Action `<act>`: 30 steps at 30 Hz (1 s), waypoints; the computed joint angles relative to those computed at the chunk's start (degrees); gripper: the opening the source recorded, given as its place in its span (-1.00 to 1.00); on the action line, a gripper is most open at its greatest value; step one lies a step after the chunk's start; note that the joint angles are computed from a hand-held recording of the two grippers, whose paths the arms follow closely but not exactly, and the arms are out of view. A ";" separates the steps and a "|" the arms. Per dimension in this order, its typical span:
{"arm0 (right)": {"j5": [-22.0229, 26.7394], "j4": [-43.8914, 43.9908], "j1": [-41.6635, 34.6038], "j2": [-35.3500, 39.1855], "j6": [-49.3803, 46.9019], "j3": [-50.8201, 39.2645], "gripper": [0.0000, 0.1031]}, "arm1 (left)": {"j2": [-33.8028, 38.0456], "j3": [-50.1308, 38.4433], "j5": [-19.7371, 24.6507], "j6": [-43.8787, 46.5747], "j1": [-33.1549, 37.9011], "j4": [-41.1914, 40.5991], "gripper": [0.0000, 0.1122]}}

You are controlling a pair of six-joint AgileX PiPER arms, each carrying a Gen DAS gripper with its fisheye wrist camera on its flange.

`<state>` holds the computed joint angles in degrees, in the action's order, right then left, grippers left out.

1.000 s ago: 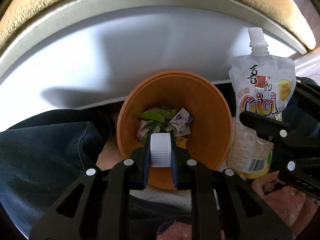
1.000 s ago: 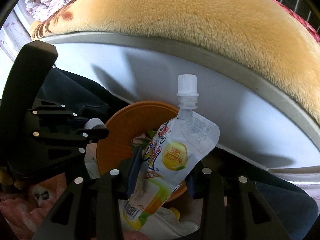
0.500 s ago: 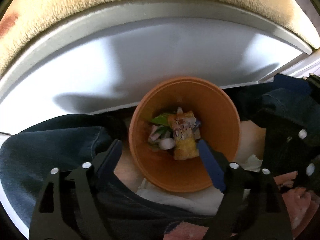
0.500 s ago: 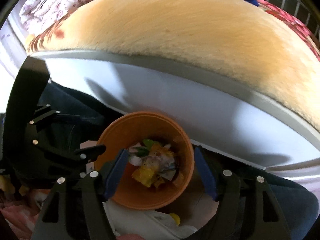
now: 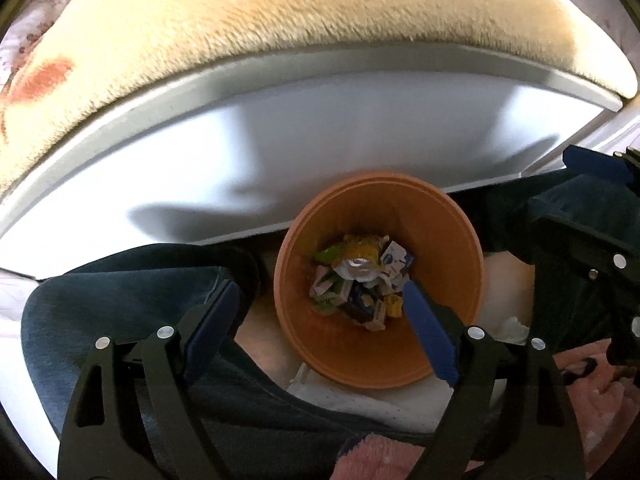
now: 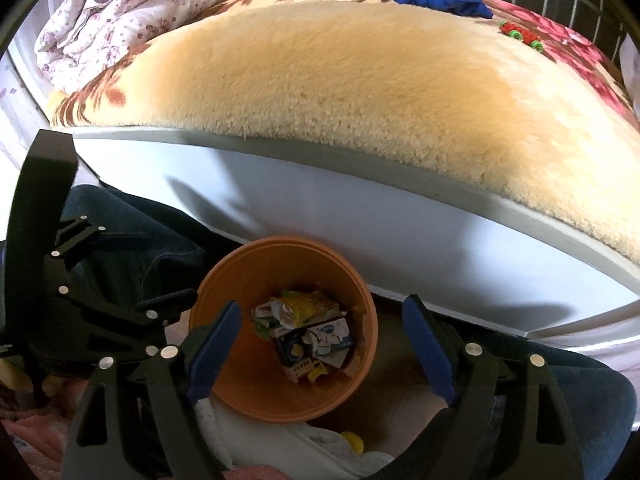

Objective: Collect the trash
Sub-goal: 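Carry the cap and pouch over the orange bin and open both tools, then grasp the blue cloth from the bed with the right tool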

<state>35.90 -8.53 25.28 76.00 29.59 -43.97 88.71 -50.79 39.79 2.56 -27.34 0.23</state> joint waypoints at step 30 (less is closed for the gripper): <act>9.65 -11.52 -17.94 40.28 -18.13 -69.70 0.89 | 2.55 -26.42 4.83 6.60 14.89 -12.60 0.61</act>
<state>45.55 -20.04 7.34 116.28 11.46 -113.67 91.26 -77.21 44.62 9.16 -12.45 -12.37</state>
